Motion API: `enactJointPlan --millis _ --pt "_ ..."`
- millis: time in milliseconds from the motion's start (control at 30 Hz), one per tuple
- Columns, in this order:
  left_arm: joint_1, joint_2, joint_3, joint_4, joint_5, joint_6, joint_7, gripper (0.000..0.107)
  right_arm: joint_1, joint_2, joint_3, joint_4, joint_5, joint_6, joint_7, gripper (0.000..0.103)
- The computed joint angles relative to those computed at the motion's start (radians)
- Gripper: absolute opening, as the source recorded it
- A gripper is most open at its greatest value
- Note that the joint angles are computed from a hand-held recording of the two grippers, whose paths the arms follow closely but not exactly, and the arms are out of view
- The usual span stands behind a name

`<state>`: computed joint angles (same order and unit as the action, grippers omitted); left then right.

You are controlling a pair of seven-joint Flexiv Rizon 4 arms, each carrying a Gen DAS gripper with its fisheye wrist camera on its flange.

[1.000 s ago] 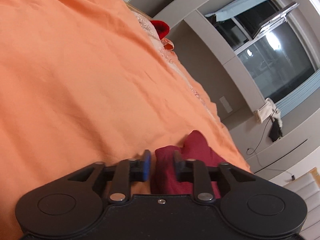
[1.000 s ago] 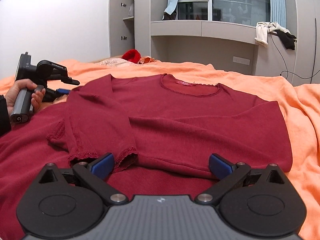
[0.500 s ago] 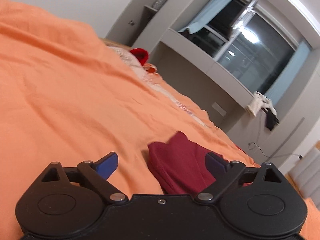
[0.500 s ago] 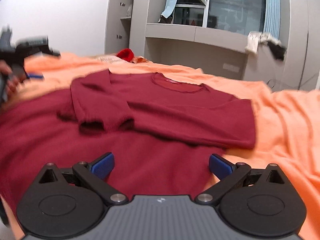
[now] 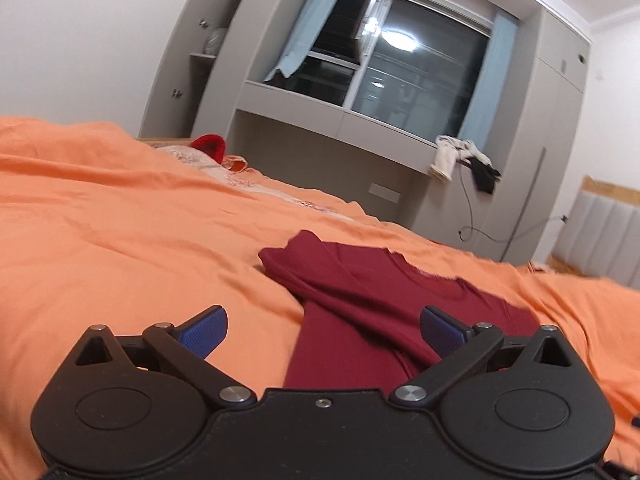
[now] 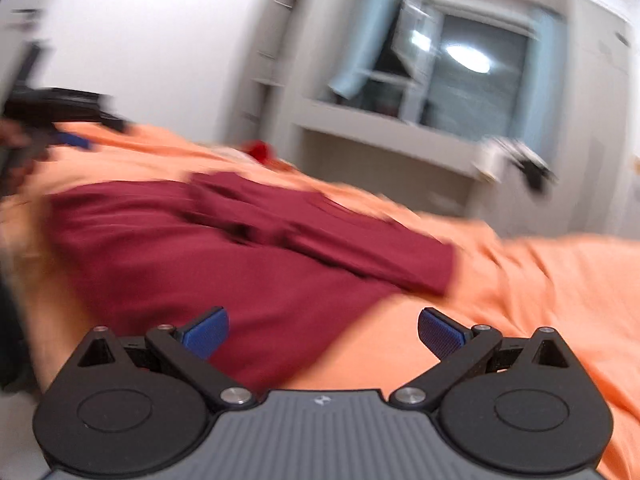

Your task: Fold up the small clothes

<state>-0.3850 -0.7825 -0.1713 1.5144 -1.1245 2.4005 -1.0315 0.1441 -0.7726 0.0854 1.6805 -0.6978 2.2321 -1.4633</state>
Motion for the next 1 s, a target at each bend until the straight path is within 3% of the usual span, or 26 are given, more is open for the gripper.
enactJointPlan --millis 133,267,467,600,733,800,900,1000 --pt "-0.020 0.027 0.005 0.077 0.033 0.038 -0.026 0.102 0.064 0.018 -0.065 0.086 -0.040 0.085 -0.239 0.103" --pt "-0.042 0.039 0.008 0.109 0.023 0.054 -0.006 0.102 0.169 0.021 -0.129 0.149 0.061 0.091 -0.521 0.103" --pt "-0.062 0.043 0.001 0.124 0.002 0.040 0.054 0.102 0.460 -0.057 -0.329 0.113 0.552 0.113 -0.931 0.100" --pt "-0.042 0.059 -0.002 0.165 0.099 0.011 -0.008 0.102 0.440 -0.081 -0.294 0.099 0.555 0.172 -1.021 0.080" --pt "-0.020 0.078 0.022 0.216 0.278 -0.030 -0.112 0.102 0.417 -0.090 -0.246 0.092 0.545 0.181 -1.085 0.040" --pt "-0.023 0.079 0.041 0.224 0.349 -0.042 -0.126 0.102 0.395 -0.093 -0.208 0.088 0.550 0.215 -1.099 0.034" --pt "-0.025 0.079 0.064 0.233 0.449 -0.060 -0.129 0.102 0.359 -0.105 -0.145 0.066 0.581 0.321 -1.083 0.011" --pt "-0.012 0.079 0.071 0.240 0.567 -0.082 -0.131 0.102 0.327 -0.102 -0.095 0.019 0.620 0.330 -0.977 0.008"
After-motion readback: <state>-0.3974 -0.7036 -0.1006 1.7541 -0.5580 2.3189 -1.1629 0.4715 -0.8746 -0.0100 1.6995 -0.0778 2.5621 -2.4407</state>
